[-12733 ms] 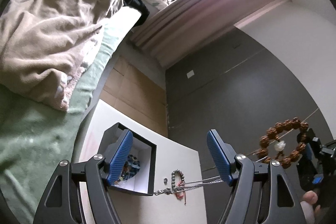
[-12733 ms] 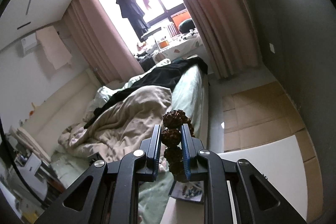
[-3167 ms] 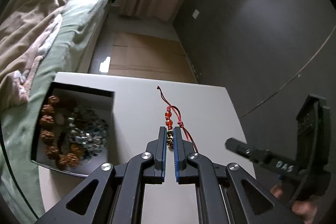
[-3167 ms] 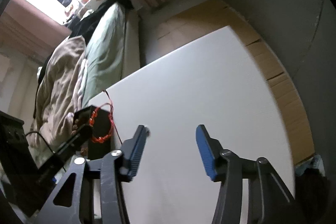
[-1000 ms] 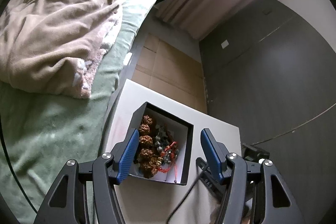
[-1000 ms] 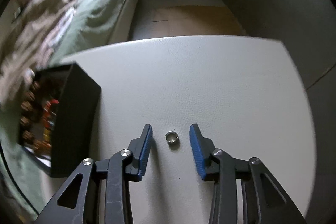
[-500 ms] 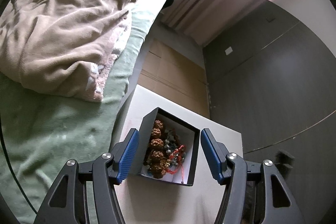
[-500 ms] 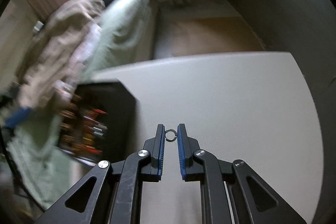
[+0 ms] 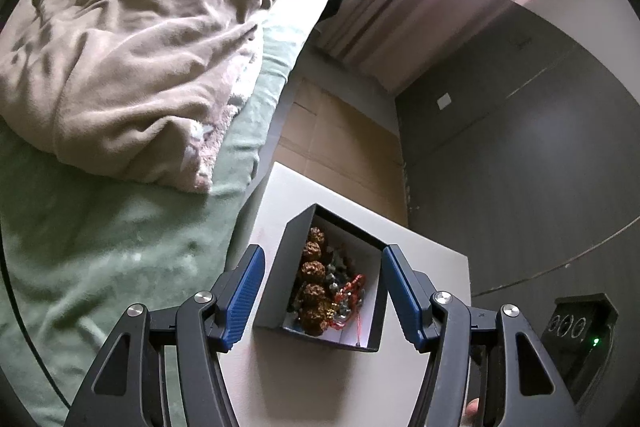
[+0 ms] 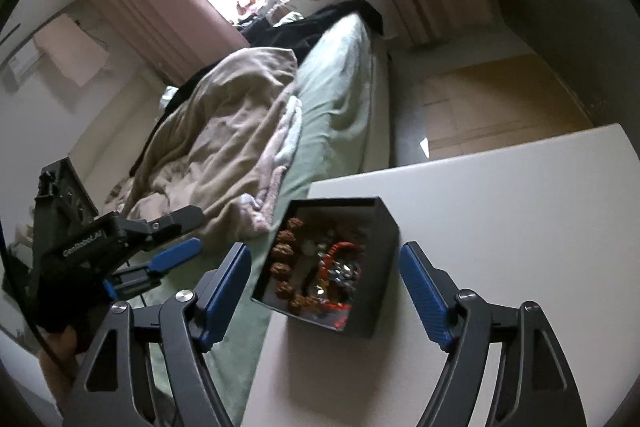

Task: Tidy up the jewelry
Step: 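Carry the silver ring to the box and drop it in with the right gripper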

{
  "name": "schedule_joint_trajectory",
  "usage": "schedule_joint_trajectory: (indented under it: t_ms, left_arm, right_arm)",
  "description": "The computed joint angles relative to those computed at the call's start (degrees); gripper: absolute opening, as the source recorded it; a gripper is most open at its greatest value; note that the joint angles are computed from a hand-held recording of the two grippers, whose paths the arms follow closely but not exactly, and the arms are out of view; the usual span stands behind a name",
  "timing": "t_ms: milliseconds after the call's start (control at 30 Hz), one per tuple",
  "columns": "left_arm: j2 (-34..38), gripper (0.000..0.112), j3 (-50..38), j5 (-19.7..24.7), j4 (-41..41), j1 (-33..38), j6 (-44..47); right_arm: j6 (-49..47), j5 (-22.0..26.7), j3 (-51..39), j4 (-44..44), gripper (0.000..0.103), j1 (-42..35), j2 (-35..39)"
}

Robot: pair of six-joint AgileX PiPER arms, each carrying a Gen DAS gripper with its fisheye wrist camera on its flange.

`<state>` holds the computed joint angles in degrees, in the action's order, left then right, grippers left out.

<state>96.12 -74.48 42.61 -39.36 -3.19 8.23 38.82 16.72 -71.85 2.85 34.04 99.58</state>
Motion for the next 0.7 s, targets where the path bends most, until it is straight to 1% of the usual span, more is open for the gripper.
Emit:
schedule_joint_trajectory:
  t_ms: [67, 167, 300, 400, 467, 567, 600, 700]
  left_arm:
    - [-0.3, 0.062, 0.2, -0.2, 0.5, -0.6, -0.1]
    - [-1.4, 0.062, 1.1, -1.3, 2.8, -2.3, -1.0]
    - [-3.4, 0.062, 3.2, -4.8, 8.4, -5.7, -5.0]
    - [-5.3, 0.062, 4.8, -8.0, 15.2, -9.0, -10.3]
    - [-6.2, 0.062, 5.5, -9.1, 18.7, -11.0, -13.0]
    - [-7.1, 0.064, 5.9, -9.8, 26.6, -14.5, -19.3]
    - [-7.2, 0.067, 6.1, -9.9, 28.2, -15.7, -20.2]
    - [-7.5, 0.077, 6.7, -10.3, 29.2, -18.0, -20.6]
  right_arm:
    - [5.0, 0.4, 2.0, -4.9, 0.077, 0.0, -1.9]
    - [7.9, 1.6, 4.7, -8.1, 0.077, 0.0, -4.9]
    - [13.7, 3.2, 7.5, -13.8, 0.077, 0.4, -9.1]
    - [17.5, 6.8, 8.3, -17.7, 0.077, 1.1, -11.4]
    - [16.7, 8.9, 8.7, -16.9, 0.077, 1.1, -12.5]
    - [14.0, 9.8, 10.4, -13.9, 0.077, 0.2, -14.5]
    - [14.0, 10.4, 10.8, -13.9, 0.077, -0.1, -15.1]
    - [14.9, 12.7, 11.9, -14.7, 0.077, -0.8, -16.8]
